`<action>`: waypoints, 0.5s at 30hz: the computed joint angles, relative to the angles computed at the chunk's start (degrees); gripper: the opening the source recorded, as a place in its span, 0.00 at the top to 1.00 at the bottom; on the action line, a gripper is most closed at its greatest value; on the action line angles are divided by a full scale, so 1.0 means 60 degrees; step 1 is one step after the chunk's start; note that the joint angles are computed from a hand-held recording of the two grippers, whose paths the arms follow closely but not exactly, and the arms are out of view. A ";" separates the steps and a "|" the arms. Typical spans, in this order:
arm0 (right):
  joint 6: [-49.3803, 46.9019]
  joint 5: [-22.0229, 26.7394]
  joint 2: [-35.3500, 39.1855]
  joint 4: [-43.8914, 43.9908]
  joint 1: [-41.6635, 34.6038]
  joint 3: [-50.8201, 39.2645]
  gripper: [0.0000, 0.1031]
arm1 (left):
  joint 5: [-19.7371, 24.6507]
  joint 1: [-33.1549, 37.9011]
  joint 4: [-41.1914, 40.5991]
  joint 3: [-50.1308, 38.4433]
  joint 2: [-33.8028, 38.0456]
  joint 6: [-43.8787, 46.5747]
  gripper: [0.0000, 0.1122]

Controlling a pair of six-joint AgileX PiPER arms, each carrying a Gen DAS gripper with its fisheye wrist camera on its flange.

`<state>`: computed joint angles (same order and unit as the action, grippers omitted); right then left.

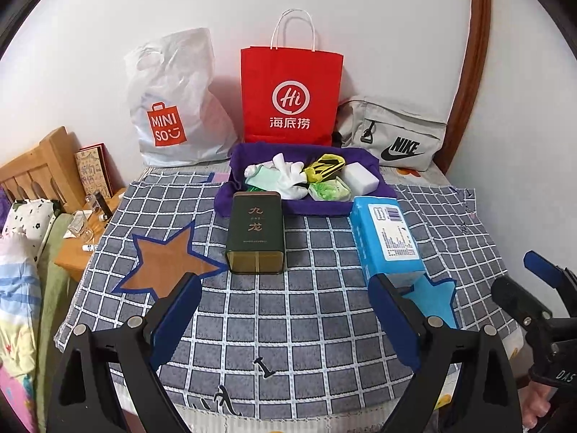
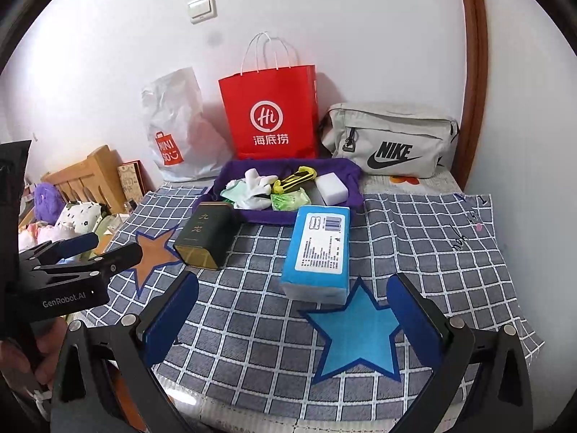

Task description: Organize soft objects

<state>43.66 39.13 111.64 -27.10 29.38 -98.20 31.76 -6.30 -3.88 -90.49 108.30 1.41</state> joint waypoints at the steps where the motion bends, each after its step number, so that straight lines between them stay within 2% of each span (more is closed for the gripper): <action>1: 0.0060 0.0037 -0.0031 -0.0064 0.0039 0.0032 0.01 | -0.0072 -0.0009 0.0006 0.0134 -0.0111 -0.0010 0.17; 5: 0.0159 0.0012 -0.0159 -0.0231 0.0180 0.0232 0.01 | -0.0379 -0.0076 0.0363 0.0605 -0.0468 -0.0345 0.17; 15: 0.0464 -0.0014 -0.0340 -0.0488 0.0384 0.0486 0.01 | -0.0537 -0.0002 0.0225 0.0981 -0.0758 -0.0187 0.17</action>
<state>46.44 39.04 109.60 -30.03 31.68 -95.29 28.54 -6.31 -2.53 -84.60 103.75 0.29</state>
